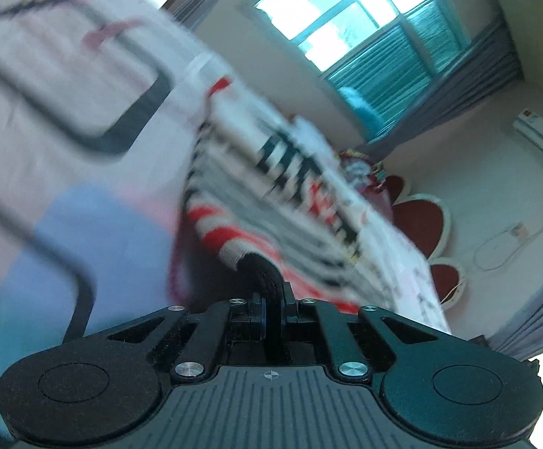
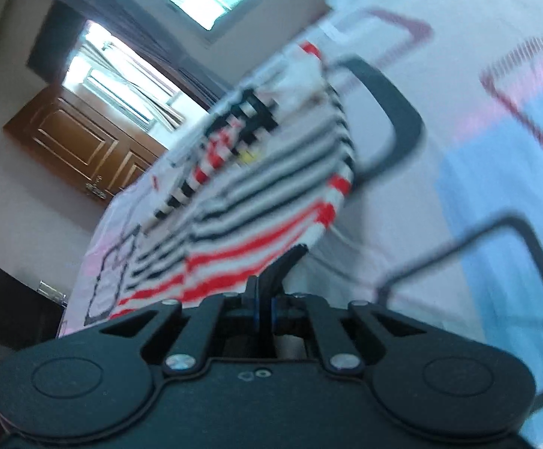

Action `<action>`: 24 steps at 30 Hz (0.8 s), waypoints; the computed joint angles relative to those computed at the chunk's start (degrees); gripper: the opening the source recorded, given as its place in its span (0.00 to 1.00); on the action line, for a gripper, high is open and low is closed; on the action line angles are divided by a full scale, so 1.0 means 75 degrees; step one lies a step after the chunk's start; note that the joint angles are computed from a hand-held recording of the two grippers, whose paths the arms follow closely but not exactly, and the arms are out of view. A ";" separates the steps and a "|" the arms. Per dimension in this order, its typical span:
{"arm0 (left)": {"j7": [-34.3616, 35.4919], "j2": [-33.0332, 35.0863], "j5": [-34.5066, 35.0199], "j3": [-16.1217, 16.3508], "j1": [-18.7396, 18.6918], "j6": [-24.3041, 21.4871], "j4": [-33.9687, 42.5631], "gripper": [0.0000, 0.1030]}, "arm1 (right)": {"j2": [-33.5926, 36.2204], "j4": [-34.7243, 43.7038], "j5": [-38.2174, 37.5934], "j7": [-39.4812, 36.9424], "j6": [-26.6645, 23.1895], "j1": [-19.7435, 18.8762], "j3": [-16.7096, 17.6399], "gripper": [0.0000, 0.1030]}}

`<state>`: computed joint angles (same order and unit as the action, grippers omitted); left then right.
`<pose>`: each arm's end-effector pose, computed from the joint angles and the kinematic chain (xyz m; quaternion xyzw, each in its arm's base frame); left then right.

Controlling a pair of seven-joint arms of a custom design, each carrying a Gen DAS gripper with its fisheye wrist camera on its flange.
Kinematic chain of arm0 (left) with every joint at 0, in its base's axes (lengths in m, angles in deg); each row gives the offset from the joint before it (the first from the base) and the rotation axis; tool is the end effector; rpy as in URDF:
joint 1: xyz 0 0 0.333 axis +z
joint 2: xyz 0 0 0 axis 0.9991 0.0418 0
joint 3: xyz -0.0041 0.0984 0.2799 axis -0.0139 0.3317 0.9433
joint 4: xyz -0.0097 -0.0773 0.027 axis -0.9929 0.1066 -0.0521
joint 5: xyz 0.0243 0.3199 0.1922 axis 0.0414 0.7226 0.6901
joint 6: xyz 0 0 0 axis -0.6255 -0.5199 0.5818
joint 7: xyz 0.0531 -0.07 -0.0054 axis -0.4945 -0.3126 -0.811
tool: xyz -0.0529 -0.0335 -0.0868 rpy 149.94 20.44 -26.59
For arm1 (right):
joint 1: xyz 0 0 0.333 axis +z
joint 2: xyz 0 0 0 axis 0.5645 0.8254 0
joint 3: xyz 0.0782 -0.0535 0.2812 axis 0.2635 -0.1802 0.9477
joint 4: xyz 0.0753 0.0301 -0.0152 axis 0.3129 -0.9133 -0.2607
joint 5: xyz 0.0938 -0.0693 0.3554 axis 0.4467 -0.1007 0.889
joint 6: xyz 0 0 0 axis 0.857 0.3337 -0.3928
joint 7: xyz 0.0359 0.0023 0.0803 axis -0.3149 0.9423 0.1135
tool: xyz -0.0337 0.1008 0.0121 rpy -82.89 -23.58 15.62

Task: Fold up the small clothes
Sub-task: 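Grasp the black hem with both tools and lift it toward the collar, then carry the held hem over the body with both tools and lay it down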

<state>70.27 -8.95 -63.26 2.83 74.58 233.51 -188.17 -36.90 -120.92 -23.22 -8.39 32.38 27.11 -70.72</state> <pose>0.3713 -0.1201 0.4789 -0.7553 0.3813 -0.5223 0.1067 0.4360 -0.1361 0.4860 -0.6254 0.5902 0.0678 0.5059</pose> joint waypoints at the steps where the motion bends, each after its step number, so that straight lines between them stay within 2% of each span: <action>1: 0.0104 -0.0053 0.0098 0.0111 0.0016 -0.0195 0.0219 0.06 | -0.0006 0.0131 0.0075 -0.0035 0.0027 0.0036 0.0022 0.06; 4: 0.0566 -0.0041 0.0353 0.0427 0.0005 -0.0935 0.1025 0.06 | 0.0104 0.0674 0.0226 -0.0013 0.0042 0.0170 0.0090 0.06; 7: 0.1080 0.0300 0.0320 0.1093 -0.0447 -0.1423 0.1904 0.06 | 0.0285 0.1259 0.0486 0.0059 0.0076 0.0338 0.0153 0.06; 10: 0.1611 0.0886 0.0050 0.1807 -0.0988 -0.1637 0.2831 0.06 | 0.0690 0.1942 0.0646 0.0277 0.0299 0.0455 0.0297 0.06; 13: 0.2271 0.1607 -0.0453 0.2864 -0.1936 -0.1744 0.3852 0.06 | 0.1365 0.2798 0.0905 0.0610 0.0391 0.0519 0.0439 0.06; 15: 0.3010 0.2191 -0.1044 0.3889 -0.2928 -0.1926 0.4665 0.06 | 0.1969 0.3517 0.0997 0.0854 0.0352 0.0463 0.0565 0.06; 17: 0.4182 0.2880 -0.2243 0.4977 -0.3952 -0.2304 0.5604 0.06 | 0.2672 0.4329 0.1061 0.1065 0.0366 0.0358 0.0779 0.06; 18: 0.4839 0.3265 -0.3059 0.5295 -0.4225 -0.2531 0.6067 0.06 | 0.3095 0.4816 0.1090 0.1229 0.0340 0.0290 0.0897 0.06; 19: 0.5534 0.3756 -0.3989 0.5447 -0.4253 -0.2871 0.6629 0.06 | 0.3551 0.5329 0.1119 0.1423 0.0340 0.0231 0.1023 0.06; 21: 0.6358 0.4653 -0.5241 0.5285 -0.3743 -0.3550 0.7609 0.06 | 0.4440 0.6367 0.1078 0.1894 0.0227 0.0083 0.1249 0.06; 24: 0.6315 0.5920 -0.5710 0.5007 -0.2853 -0.4600 0.8917 0.06 | 0.5876 0.8065 0.0780 0.2691 0.0112 -0.0056 0.1580 0.06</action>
<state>117.64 35.46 -106.09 40.38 53.18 199.01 -121.29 7.17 -60.43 -17.37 11.79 33.22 26.70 -58.87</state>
